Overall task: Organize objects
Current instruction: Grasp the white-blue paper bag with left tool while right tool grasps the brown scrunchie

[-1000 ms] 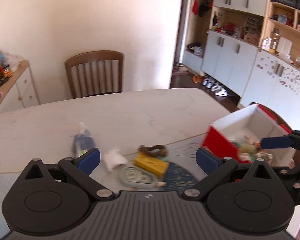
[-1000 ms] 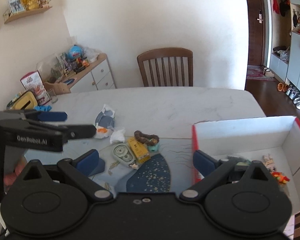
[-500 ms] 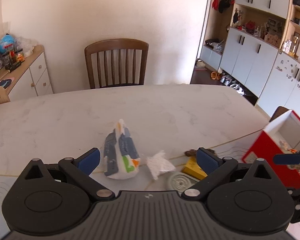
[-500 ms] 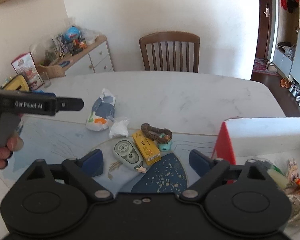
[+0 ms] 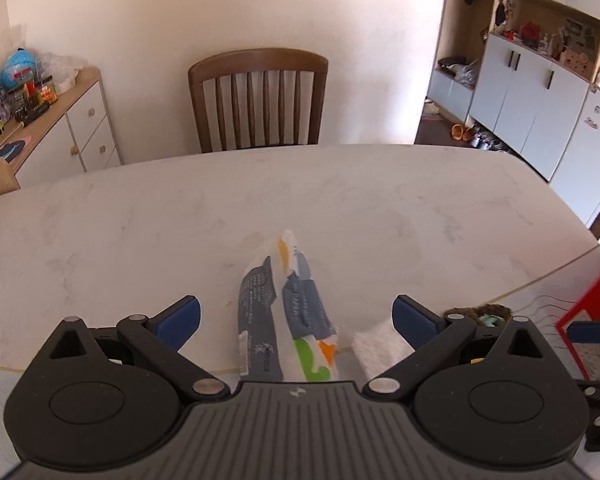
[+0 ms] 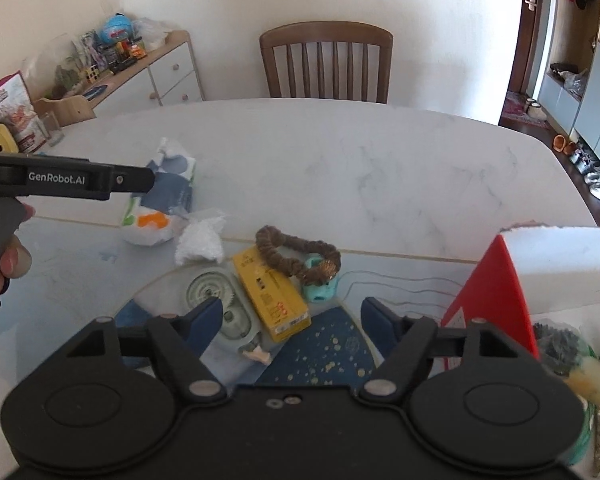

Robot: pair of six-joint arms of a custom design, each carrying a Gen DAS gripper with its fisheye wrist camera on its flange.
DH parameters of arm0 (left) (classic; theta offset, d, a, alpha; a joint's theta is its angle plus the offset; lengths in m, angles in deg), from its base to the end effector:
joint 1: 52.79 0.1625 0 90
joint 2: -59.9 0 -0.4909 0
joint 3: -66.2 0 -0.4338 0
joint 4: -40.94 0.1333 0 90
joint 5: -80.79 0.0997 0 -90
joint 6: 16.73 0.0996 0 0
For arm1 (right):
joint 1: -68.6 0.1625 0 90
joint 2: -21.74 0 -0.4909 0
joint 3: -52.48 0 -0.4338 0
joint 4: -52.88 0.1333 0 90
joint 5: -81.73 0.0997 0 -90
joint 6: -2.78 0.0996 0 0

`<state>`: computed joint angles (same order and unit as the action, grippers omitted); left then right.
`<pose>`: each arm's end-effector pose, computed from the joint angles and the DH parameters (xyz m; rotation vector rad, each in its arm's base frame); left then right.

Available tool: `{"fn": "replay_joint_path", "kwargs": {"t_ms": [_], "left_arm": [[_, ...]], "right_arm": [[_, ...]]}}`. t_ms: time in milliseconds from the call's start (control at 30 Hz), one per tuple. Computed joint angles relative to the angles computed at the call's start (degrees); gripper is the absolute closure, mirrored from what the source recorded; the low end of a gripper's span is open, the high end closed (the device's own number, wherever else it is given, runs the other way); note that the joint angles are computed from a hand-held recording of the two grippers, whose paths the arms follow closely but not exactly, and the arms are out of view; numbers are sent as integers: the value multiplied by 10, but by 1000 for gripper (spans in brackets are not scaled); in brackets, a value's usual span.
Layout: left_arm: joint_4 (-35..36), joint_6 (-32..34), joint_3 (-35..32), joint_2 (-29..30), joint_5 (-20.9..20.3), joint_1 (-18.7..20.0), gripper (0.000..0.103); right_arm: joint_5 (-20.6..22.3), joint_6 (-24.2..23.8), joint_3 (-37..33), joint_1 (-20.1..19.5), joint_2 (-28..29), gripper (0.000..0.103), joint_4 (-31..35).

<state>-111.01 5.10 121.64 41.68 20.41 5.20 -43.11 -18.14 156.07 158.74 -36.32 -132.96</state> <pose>-0.3427 -0.8926 0.0167 1.0418 2.3843 -0.6282 0.0781 -0.6900 0.2940 0.0852 -2.2709 0.9113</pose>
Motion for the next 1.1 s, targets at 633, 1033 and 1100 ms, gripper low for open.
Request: {"fn": "replay_joint_path", "kwargs": {"t_ms": [633, 1033, 1100], "left_arm": [[88, -43, -109, 63, 7, 19, 1], [129, -64, -122, 68, -7, 24, 45], [127, -65, -120, 67, -6, 24, 56]], "right_arm": [[15, -9, -90, -7, 50, 66, 75], [29, 10, -97, -13, 48, 92, 88], [27, 6, -97, -12, 49, 94, 82]]}}
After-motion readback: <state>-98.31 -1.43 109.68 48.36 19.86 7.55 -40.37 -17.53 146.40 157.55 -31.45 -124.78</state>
